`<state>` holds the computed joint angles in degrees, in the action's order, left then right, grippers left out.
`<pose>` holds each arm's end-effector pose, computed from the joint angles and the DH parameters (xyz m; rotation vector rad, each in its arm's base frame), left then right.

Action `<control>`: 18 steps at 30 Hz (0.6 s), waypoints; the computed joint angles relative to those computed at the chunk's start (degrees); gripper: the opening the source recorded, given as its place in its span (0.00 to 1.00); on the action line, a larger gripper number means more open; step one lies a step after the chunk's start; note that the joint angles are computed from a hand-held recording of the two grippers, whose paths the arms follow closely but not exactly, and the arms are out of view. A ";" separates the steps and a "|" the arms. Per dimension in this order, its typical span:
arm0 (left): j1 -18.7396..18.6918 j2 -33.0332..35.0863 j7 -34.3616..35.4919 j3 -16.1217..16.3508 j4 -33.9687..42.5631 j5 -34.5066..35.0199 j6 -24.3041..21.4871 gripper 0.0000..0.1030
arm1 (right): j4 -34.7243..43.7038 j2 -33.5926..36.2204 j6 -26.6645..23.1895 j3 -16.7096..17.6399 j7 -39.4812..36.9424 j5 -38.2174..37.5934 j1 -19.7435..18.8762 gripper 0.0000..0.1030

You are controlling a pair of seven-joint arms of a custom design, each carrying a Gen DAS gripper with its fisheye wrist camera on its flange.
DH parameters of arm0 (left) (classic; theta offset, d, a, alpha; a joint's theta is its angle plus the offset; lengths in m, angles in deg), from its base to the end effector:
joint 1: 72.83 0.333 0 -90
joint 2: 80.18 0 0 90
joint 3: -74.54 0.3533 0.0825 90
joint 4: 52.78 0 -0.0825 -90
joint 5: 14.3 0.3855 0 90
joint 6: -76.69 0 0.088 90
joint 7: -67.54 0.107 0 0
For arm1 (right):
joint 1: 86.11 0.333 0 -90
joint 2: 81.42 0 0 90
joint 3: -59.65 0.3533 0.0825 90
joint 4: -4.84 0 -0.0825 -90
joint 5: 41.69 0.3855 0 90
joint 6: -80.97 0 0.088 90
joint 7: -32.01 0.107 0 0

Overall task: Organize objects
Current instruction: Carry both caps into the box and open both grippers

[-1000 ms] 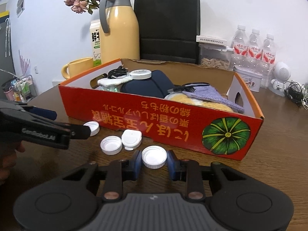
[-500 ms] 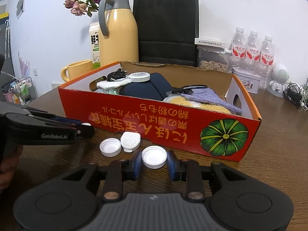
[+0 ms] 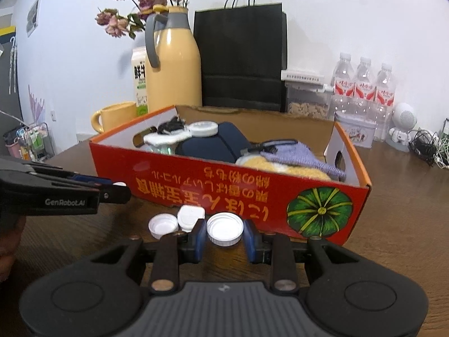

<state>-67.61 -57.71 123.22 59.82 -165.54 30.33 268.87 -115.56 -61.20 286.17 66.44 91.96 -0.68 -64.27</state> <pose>0.6388 -0.1635 0.4204 -1.3876 1.9672 -1.0800 0.5851 0.2174 0.4024 -1.6858 1.4259 -0.7975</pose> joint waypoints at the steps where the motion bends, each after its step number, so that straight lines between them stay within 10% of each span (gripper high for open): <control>1: 0.27 -0.26 -0.02 -0.18 -0.28 0.07 0.68 0.28 | -0.32 -0.10 0.78 0.57 0.61 -0.95 -0.55 0.26; 18: -12.40 1.28 3.00 12.10 6.97 -7.87 7.33 0.29 | 6.52 1.56 4.43 -0.07 -1.24 -5.78 -1.15 0.26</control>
<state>-80.02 -56.43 126.21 71.92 -158.57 22.46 276.20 -109.04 -59.63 290.60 66.37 90.72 -6.46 -65.43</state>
